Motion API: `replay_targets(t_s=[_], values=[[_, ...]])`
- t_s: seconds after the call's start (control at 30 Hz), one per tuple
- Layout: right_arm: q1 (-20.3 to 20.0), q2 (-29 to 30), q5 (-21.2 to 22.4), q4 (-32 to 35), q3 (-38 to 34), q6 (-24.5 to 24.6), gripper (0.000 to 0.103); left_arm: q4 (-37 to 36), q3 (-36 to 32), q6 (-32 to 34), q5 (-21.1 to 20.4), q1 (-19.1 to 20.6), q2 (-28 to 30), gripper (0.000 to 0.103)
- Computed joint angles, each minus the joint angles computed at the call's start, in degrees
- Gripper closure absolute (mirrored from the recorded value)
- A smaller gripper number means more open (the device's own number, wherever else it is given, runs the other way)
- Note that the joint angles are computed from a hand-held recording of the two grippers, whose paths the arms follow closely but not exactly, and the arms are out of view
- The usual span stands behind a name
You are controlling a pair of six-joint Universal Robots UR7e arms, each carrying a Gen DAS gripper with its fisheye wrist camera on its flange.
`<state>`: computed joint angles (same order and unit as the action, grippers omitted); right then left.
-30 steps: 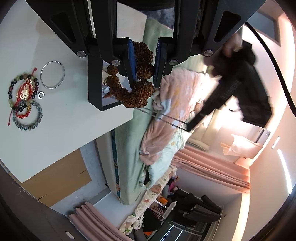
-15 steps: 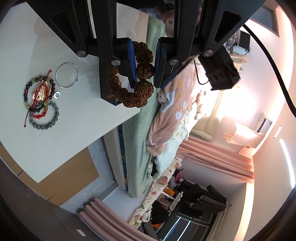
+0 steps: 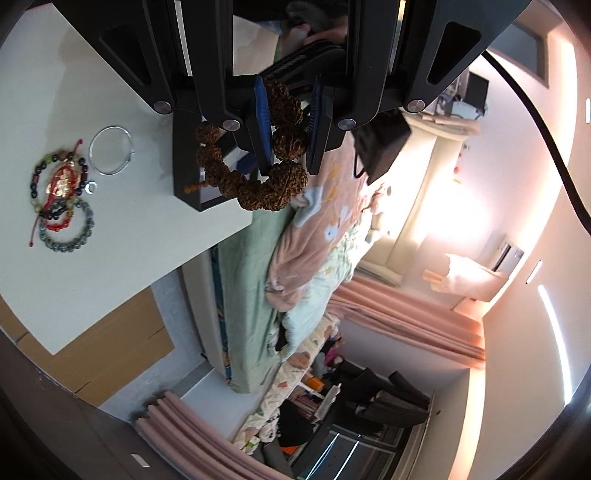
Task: Organize jewelry
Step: 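Lower the chain into the box and open the left tool while the right tool lifts the bracelet, then carry the brown bead bracelet over the box and release it with the right tool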
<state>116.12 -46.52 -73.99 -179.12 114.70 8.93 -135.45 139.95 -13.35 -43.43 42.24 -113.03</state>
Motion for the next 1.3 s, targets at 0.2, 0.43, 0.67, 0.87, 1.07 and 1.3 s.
replay_targets(t_s=[0.2, 0.43, 0.67, 0.87, 1.07, 1.3], values=[[0.18, 0.79, 0.89, 0.98, -0.93, -0.97, 0.084, -1.87, 0.1, 2.94, -1.03, 1.15, -0.07, 0.077], [0.71, 1.71, 1.69, 3.08, -2.44, -2.27, 0.084, -5.36, -0.03, 7.53, -3.05, 3.19, 0.56, 0.099], [1.03, 3.03, -3.4, 5.66, -4.56, -2.47, 0.084, -2.08, -0.74, 8.31, -1.82, 4.02, -1.33, 0.101], [2.06, 5.89, -7.69, 10.04, -7.81, -2.26, 0.084, -0.07, -2.33, 7.51, -0.62, 5.79, -3.98, 0.101], [3.48, 8.92, -4.74, 16.84, -11.34, -4.94, 0.084, -1.42, -4.04, 6.93, -2.05, 8.47, -3.86, 0.101], [3.56, 8.69, -0.57, 13.52, -10.6, -6.62, 0.084, 5.68, -8.42, 2.69, -9.33, 14.32, -0.3, 0.1]])
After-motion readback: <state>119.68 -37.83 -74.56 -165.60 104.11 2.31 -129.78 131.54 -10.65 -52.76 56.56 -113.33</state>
